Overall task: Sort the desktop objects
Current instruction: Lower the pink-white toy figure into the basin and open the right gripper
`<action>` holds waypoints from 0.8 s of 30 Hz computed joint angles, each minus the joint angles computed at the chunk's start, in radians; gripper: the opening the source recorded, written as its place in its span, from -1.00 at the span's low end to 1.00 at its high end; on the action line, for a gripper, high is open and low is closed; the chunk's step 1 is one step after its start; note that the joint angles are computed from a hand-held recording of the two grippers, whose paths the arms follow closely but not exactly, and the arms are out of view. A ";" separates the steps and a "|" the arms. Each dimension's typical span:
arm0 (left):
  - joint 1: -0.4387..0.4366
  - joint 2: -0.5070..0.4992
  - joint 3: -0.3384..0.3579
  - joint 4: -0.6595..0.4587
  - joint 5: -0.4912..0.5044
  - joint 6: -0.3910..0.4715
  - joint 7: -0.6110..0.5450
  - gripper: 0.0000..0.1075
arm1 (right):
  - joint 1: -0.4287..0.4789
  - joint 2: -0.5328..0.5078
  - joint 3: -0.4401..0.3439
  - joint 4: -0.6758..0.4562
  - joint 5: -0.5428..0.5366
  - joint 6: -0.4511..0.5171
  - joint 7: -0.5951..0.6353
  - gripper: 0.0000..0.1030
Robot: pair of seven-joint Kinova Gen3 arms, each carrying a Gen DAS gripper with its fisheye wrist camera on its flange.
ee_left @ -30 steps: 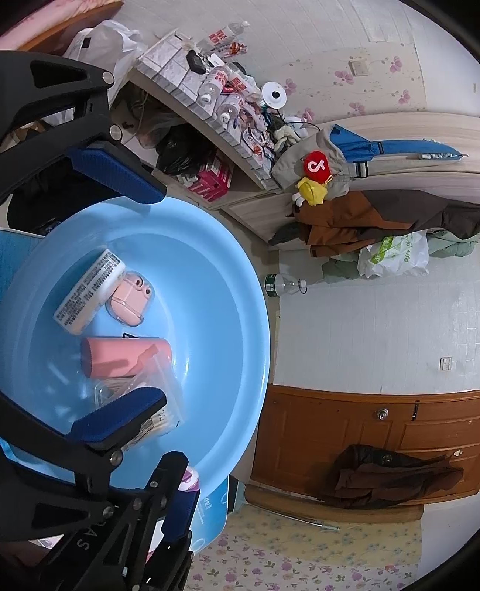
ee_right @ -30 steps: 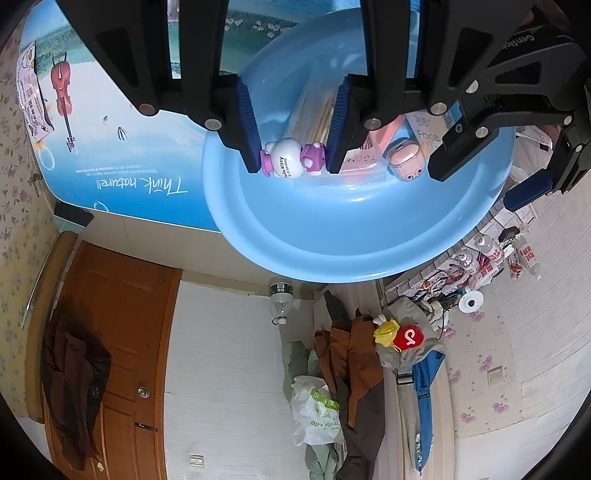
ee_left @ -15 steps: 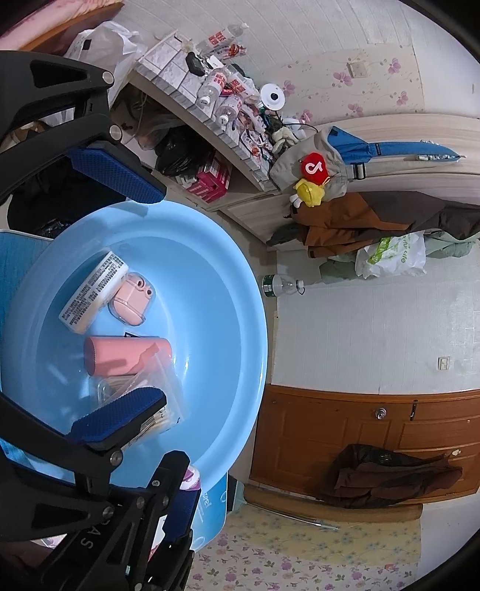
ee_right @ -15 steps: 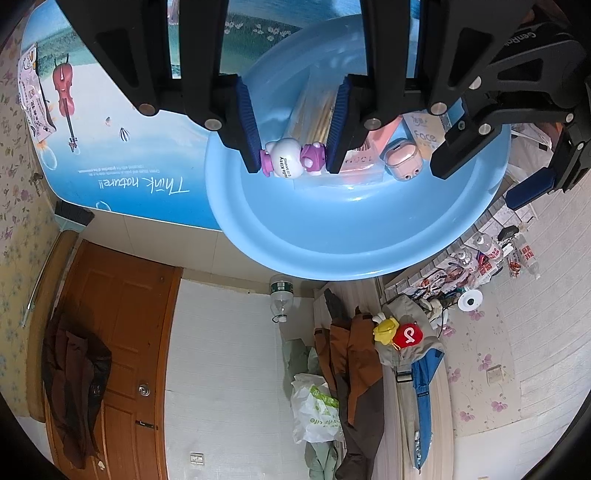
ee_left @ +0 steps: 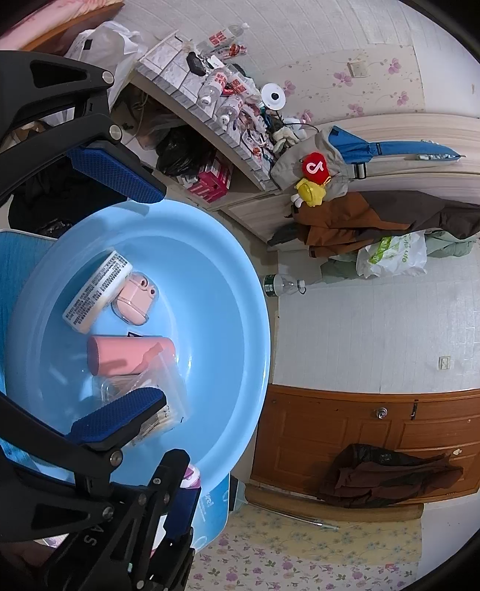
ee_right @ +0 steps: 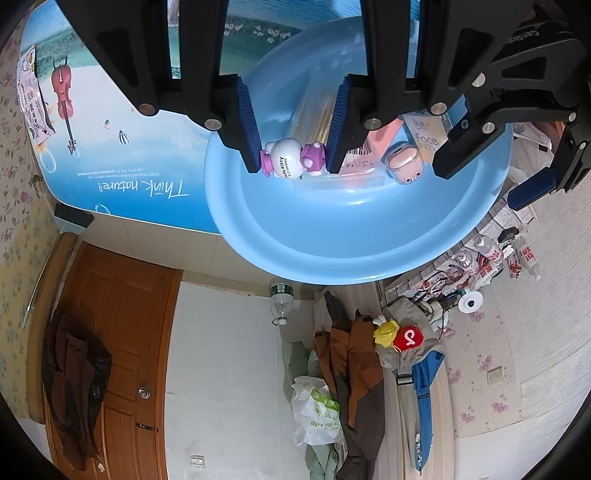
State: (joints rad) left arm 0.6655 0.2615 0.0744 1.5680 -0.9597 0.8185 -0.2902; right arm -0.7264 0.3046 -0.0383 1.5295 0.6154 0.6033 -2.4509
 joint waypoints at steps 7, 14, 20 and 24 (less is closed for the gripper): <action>-0.002 -0.007 -0.002 0.013 -0.007 0.008 0.026 0.89 | 0.013 0.011 -0.009 -0.017 -0.027 0.005 0.036 -0.28; -0.010 -0.014 0.004 0.019 -0.015 0.010 0.033 0.89 | 0.010 0.015 -0.004 -0.023 -0.052 0.004 0.059 -0.01; -0.014 -0.015 0.006 0.022 -0.020 0.012 0.041 0.89 | 0.006 0.019 -0.002 -0.030 -0.050 0.010 0.061 0.08; -0.015 -0.020 0.009 0.025 -0.025 0.014 0.045 0.89 | 0.009 0.020 -0.004 -0.036 -0.062 0.013 0.074 0.08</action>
State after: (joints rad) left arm 0.6504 0.2416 0.0830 1.5932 -0.9850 0.8324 -0.2448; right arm -0.7172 0.3250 -0.0422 1.4937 0.5536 0.6160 -2.3772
